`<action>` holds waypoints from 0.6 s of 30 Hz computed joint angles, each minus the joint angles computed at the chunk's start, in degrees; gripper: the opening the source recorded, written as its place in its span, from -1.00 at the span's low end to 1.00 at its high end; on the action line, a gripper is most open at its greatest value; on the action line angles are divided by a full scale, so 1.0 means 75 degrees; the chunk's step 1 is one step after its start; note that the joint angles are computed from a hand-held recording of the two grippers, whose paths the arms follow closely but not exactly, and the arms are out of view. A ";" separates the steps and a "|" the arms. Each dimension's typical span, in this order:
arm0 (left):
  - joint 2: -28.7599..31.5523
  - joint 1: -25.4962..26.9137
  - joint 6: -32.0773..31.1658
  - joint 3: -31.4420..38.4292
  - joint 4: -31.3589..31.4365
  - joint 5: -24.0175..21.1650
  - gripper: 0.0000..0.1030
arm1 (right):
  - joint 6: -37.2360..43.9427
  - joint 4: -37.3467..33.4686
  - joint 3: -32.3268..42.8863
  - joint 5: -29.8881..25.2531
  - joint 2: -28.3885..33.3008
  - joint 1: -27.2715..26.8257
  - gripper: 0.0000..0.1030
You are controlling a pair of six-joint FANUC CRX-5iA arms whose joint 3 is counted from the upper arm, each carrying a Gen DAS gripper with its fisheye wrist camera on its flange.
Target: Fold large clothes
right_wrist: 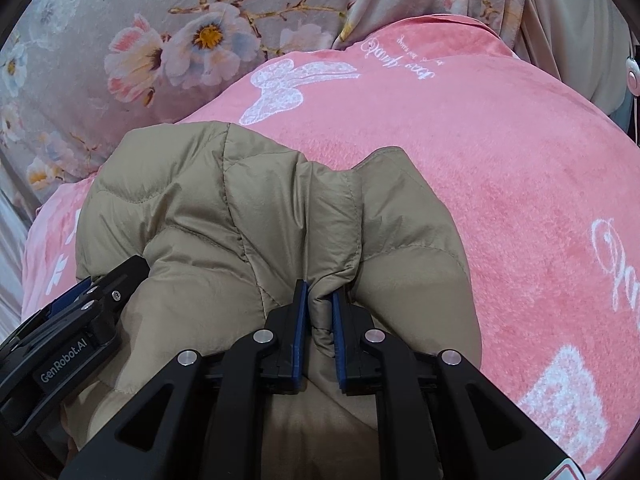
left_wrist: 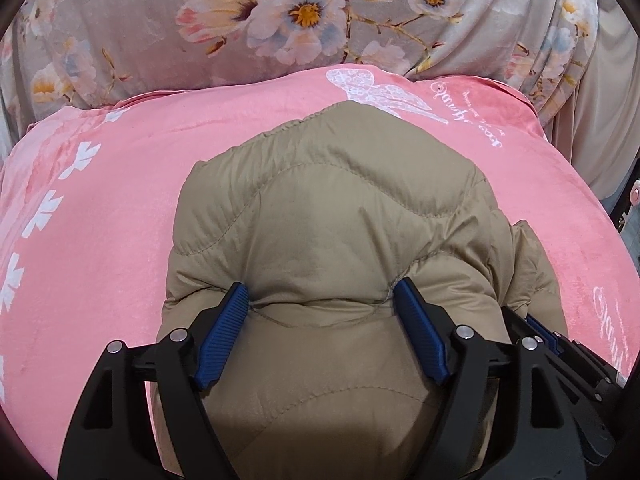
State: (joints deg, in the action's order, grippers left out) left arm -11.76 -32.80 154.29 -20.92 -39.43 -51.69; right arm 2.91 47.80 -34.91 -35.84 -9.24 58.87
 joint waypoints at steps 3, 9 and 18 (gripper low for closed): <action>0.0006 -0.0016 0.0042 -0.0012 -0.0062 0.0022 0.45 | -0.0224 0.0198 -0.0113 0.0103 -0.0034 -0.0034 -0.82; 0.0103 -0.0127 0.0202 0.0037 -0.0275 -0.0051 0.46 | -0.0475 0.0442 -0.0243 0.0233 -0.0064 -0.0093 -0.83; -0.0358 0.0297 -0.0531 -0.0340 0.0400 0.0451 0.48 | 0.0989 -0.1216 0.0161 0.0129 -0.0381 -0.0091 -0.74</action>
